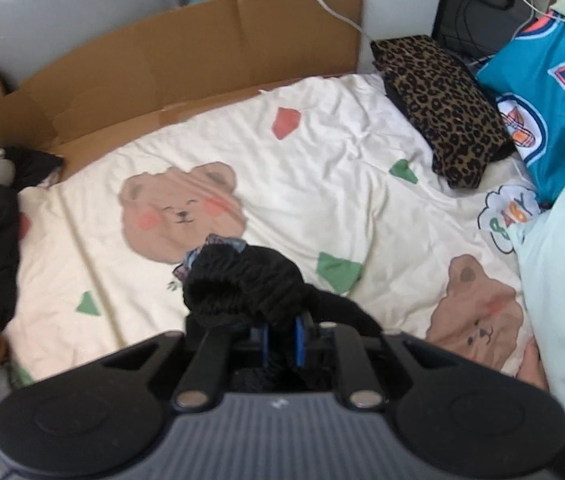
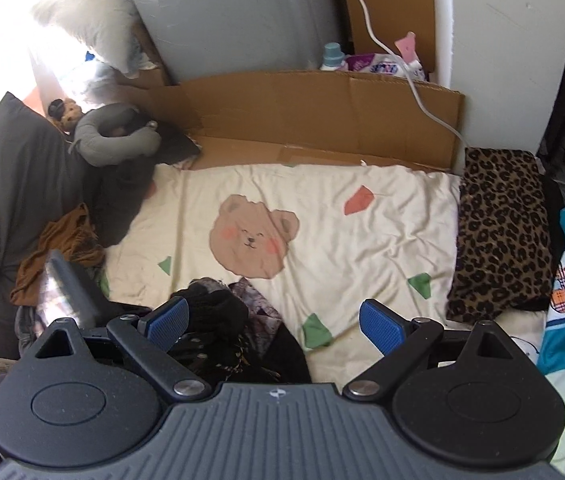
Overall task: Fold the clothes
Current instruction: 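Lift the black pants with the left gripper and carry onto the blanket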
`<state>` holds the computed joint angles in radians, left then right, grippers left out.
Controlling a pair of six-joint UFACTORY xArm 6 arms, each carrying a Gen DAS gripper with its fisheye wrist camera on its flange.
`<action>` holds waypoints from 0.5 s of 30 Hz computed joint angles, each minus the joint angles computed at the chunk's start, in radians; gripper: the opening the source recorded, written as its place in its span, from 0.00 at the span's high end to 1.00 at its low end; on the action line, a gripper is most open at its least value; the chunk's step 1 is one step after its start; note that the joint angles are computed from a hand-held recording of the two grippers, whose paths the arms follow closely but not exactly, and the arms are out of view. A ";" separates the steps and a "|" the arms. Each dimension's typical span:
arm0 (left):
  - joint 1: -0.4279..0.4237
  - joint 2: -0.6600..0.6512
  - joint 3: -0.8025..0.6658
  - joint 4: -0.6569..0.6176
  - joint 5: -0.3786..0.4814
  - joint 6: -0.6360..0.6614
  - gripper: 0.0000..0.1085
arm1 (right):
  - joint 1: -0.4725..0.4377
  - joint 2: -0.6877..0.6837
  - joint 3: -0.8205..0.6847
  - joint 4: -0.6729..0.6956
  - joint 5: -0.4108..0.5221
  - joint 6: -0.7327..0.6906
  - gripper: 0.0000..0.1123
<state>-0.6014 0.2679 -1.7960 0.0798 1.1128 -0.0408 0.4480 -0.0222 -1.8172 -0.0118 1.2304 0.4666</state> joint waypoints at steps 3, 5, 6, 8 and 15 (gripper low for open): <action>-0.014 0.047 -0.023 -0.011 -0.006 -0.004 0.87 | -0.005 0.010 -0.015 -0.010 0.036 0.022 0.15; -0.024 0.073 -0.037 0.000 0.003 -0.020 0.85 | -0.006 0.021 -0.030 -0.013 0.056 0.032 0.15; -0.028 0.083 -0.044 0.008 0.012 -0.033 0.84 | -0.005 0.027 -0.038 -0.016 0.065 0.036 0.15; -0.035 0.092 -0.048 0.020 0.026 -0.058 0.80 | -0.006 0.034 -0.049 -0.014 0.073 0.036 0.15; -0.040 0.019 0.035 0.025 -0.008 -0.109 0.57 | -0.009 0.033 -0.043 -0.008 0.072 0.029 0.15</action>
<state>-0.6410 0.2869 -1.7609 0.1047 1.1046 -0.1499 0.4389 0.0111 -1.8604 -0.0203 1.3025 0.4951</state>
